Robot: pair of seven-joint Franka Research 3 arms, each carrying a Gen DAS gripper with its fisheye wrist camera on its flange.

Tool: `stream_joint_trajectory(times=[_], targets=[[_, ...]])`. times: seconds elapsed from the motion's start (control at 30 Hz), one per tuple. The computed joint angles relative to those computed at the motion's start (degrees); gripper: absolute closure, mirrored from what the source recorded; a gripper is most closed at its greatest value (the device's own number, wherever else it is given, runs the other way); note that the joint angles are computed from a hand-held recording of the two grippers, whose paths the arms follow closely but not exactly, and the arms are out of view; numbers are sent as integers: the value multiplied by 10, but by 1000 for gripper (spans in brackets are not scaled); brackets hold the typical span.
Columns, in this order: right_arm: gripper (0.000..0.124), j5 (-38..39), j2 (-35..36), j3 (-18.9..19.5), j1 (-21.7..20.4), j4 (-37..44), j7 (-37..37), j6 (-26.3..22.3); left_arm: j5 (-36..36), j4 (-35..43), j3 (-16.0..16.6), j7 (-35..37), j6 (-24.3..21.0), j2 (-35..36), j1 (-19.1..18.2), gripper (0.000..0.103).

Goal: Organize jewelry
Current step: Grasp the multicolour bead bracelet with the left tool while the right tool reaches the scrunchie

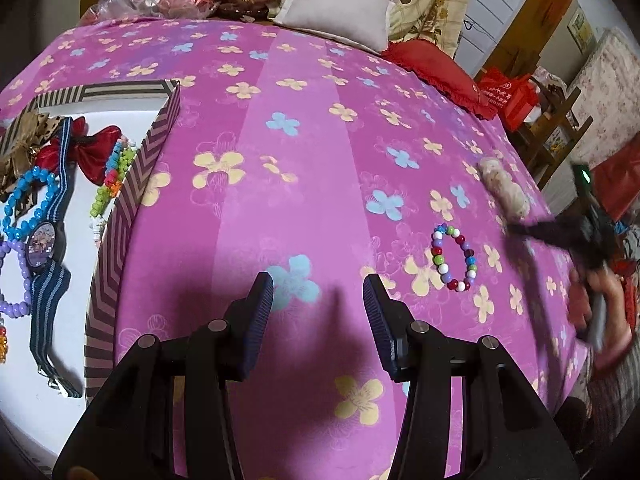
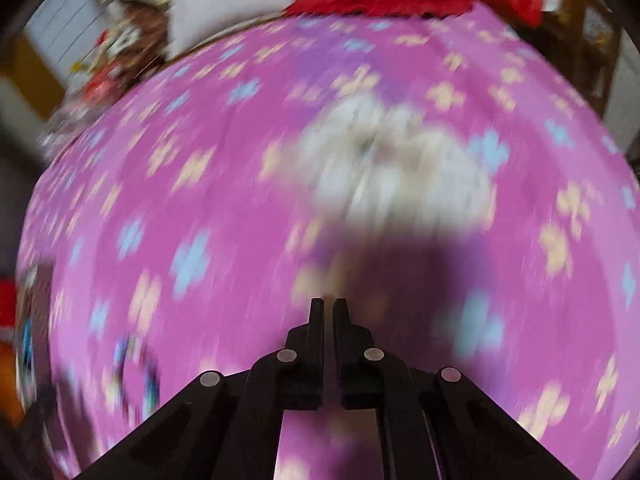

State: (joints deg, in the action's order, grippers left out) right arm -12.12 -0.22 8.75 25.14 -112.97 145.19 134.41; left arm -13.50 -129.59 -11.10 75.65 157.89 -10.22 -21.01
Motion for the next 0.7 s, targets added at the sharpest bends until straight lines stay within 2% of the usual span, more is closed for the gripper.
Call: stream_joint_trajectory(times=[0.13, 0.2, 0.23, 0.27, 0.3, 0.33, 0.43, 0.47, 0.63, 0.7], targets=[[120, 30, -67, 24, 19, -80, -10, 22, 27, -2, -11, -20, -2, 0, 3, 57], [117, 10, -93, 39, 17, -106, 9, 25, 32, -2, -13, -24, -6, 2, -1, 57], [108, -36, -103, 54, 10, -108, 34, 8, 31, -2, -13, -23, -8, 3, -3, 57], [84, -67, -108, 62, 4, -107, 47, -4, 35, 0, -16, -27, -10, 4, -4, 57], [70, -114, -110, 74, -3, -100, 67, -24, 45, 1, -20, -37, -13, 5, -3, 57], [51, -147, -112, 79, -10, -95, 84, -34, 56, 2, -24, -48, -16, 6, -2, 57], [49, -238, -95, 80, -27, -65, 117, -45, 80, 4, -32, -81, -24, 7, -2, 57], [49, -252, -78, 73, -28, -44, 104, -47, 82, 5, -34, -87, -28, 7, -5, 57], [50, -278, 38, 29, -12, 78, 31, -70, 118, 11, -43, -124, -43, 8, -8, 57], [53, -279, 67, 11, -2, 106, 28, -82, 124, 18, -42, -131, -53, 10, -10, 57]])
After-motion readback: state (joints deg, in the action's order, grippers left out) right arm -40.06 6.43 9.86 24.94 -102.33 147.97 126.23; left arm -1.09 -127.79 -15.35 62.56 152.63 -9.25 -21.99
